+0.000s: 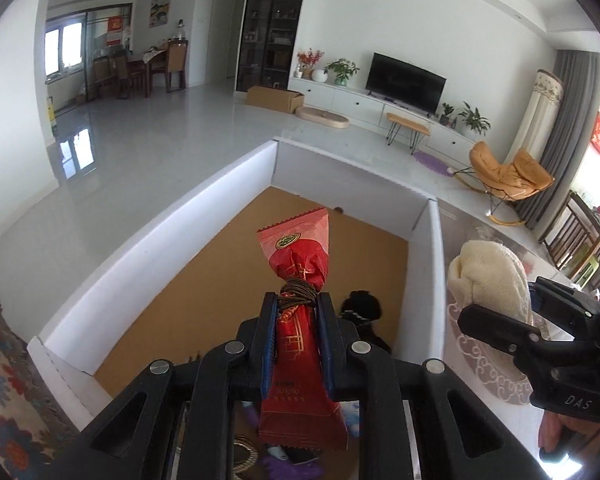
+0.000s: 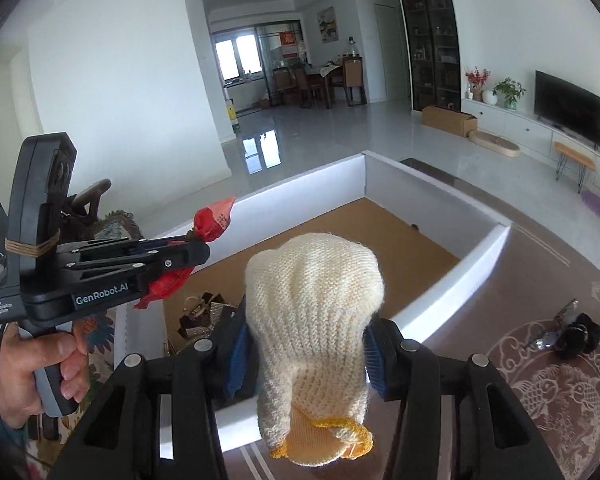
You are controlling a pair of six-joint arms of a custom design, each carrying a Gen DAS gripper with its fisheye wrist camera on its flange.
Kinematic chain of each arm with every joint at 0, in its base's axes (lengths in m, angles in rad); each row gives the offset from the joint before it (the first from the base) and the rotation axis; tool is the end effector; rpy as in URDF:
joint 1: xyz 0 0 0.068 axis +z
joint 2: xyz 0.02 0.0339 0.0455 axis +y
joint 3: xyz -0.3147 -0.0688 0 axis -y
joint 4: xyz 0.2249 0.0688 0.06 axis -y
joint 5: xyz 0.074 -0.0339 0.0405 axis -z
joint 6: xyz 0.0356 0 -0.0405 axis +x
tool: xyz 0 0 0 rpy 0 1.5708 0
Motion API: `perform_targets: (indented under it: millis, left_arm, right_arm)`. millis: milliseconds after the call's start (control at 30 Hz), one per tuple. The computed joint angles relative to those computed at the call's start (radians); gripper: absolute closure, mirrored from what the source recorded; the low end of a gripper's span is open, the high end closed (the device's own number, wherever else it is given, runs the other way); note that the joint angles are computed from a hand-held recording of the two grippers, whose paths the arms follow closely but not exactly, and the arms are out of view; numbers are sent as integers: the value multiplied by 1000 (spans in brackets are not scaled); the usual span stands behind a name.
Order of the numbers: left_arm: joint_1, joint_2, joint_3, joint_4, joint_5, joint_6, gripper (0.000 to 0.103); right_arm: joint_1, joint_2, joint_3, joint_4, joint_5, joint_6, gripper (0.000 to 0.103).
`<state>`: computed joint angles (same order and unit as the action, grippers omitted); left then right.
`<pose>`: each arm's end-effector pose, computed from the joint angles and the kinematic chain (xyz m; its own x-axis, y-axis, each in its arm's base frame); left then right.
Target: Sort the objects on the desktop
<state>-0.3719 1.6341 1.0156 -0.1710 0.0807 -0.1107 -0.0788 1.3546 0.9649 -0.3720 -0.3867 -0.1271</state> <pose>0.3111 -0.1244 0.2683 -0.7033 0.1561 -0.6936 0.3395 0.9309 -0.1347 0.2610 -0.0071 0.3171 -0.6572 -0.0659 -0.7508 -0.2848 0.9440 0.1665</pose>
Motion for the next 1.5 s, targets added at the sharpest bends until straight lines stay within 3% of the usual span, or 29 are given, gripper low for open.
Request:
perform_targets:
  millis: [133,200,233,300,433,533,633,667,767,900,1000,1167,1267,1367,1400,1500]
  left_arm:
    - [63,141,77,-73,-37,35,81]
    - [55,202,107,-106,-79,28,67]
    - [53,209,94,-93,-83,20,60]
    - [48,176,18,-10,-82,5,38]
    - [8,40,-137,134,-90,-41,33]
    - [-70,-77,-199,172,-54,-78,33]
    - [-222,-153,-212,178,-65,-99,21]
    - [-287,-158,-201,180,-83,-109,13]
    - [-477,-119,-165,196,-122,-121,8]
    - [-659,60,-80,195,-134,-143,8]
    - [-732,254,34,141,-156,-180,8]
    - [-751,496,195,67,-129,-247,8]
    - [-754,535,219,88,-192,-245,8]
    - [-749,573,286,40,-255,-211,8]
    - [-749,586,306,29,-284,-192,2]
    - [-719,580,279,92,-265,-169,0]
  right_arm:
    - [151,224,81,63,66,126,49]
    - [175,286,91,97,82,174,19]
    - [167,292,77,124,60,197,12]
    - [128,259,24,190,-14,238,10]
    - [-11,36,-172,303,-50,185,0]
    - [-232,-127,-331,336,-99,47,0]
    - [-552,-153,-442,304,-163,-165,0]
    - [-662,-123,-460,288,-166,-247,0]
    - [-949,32,-464,289,-116,-482,0]
    - [-1181,201,-435,332,-59,-631,0]
    - [-1293,254,-354,229,-102,-676,0]
    - [-1293,243,-346,213,-75,-656,0]
    - [-1292,244,-344,213,-75,-656,0]
    - [-1291,236,-361,223,-75,-655,0]
    - [-1293,235,-362,222,-76,-657,0]
    - [-1293,235,-362,223,-76,-657,0]
